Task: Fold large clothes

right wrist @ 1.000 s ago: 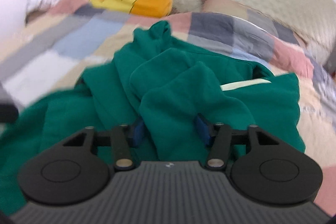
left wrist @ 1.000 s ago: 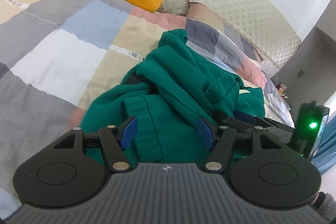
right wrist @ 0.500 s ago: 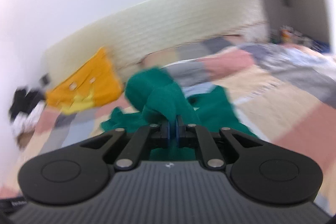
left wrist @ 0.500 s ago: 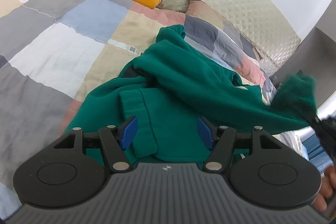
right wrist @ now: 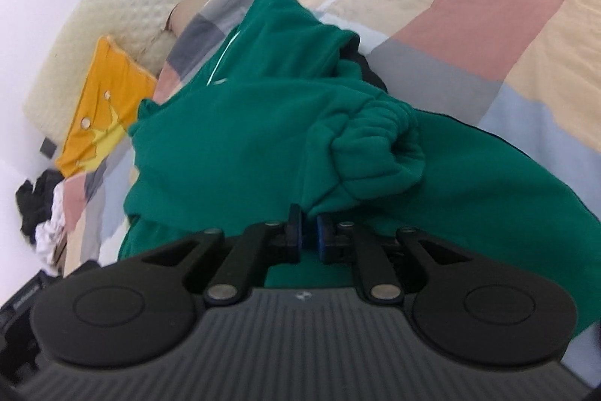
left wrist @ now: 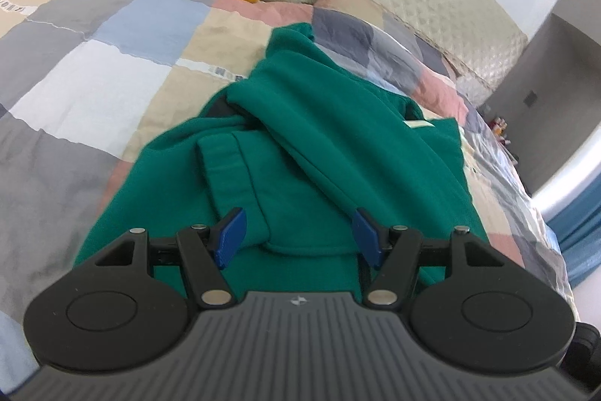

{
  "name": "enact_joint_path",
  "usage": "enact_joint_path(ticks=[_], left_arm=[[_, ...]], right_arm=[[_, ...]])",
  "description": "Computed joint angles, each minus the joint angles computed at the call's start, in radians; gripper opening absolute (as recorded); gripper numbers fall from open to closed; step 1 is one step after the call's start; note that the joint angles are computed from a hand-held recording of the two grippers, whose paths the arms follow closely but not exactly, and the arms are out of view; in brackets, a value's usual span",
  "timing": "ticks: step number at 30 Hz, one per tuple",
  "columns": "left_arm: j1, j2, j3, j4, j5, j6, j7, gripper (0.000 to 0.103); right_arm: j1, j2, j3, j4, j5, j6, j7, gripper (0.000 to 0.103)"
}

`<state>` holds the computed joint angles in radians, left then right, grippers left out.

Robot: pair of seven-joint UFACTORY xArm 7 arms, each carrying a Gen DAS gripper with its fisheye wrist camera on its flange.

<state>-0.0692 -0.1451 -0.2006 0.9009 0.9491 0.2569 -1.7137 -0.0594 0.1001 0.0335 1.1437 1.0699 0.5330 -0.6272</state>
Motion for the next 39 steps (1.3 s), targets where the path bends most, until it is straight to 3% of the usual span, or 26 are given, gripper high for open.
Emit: enact_joint_path(ticks=[2, 6, 7, 15, 19, 25, 28, 30, 32, 36, 39], left_arm=[[0.000, 0.002, -0.008, 0.006, 0.025, -0.006, -0.013, 0.068], [-0.020, 0.011, -0.018, 0.031, 0.059, 0.028, -0.013, 0.068], [-0.027, 0.013, -0.018, 0.035, 0.063, 0.034, -0.012, 0.068], [-0.096, 0.043, -0.010, 0.076, 0.041, 0.114, 0.050, 0.068], [-0.120, 0.054, -0.008, 0.096, 0.060, 0.148, 0.041, 0.068], [-0.147, 0.059, 0.003, 0.104, 0.059, 0.182, 0.028, 0.068], [-0.151, 0.063, 0.013, 0.099, 0.027, 0.171, 0.043, 0.068], [-0.152, 0.063, 0.015, 0.093, 0.019, 0.160, 0.046, 0.068], [-0.153, 0.065, 0.016, 0.093, 0.017, 0.153, 0.052, 0.068], [-0.155, 0.068, 0.019, 0.092, 0.007, 0.142, 0.083, 0.068], [-0.151, 0.065, 0.018, 0.087, 0.027, 0.124, 0.077, 0.068]], right_arm=[[-0.014, -0.005, -0.008, 0.005, 0.003, 0.052, -0.031, 0.018], [-0.047, -0.045, -0.034, -0.038, 0.083, 0.115, -0.155, 0.063], [-0.053, -0.052, -0.043, -0.044, 0.113, 0.126, -0.182, 0.064], [-0.071, 0.005, -0.060, 0.040, 0.240, 0.106, -0.337, 0.064], [-0.107, 0.114, -0.044, 0.135, 0.215, 0.181, -0.257, 0.063], [-0.137, 0.229, 0.017, 0.230, 0.143, 0.181, -0.162, 0.062], [-0.151, 0.240, 0.040, 0.232, 0.127, 0.175, -0.169, 0.047], [-0.164, 0.226, 0.050, 0.220, 0.140, 0.182, -0.190, 0.031], [-0.168, 0.203, 0.056, 0.203, 0.171, 0.170, -0.231, 0.025], [-0.130, 0.137, 0.056, 0.145, 0.256, 0.000, -0.400, 0.024], [-0.112, 0.146, 0.039, 0.150, 0.237, -0.026, -0.389, 0.024]])
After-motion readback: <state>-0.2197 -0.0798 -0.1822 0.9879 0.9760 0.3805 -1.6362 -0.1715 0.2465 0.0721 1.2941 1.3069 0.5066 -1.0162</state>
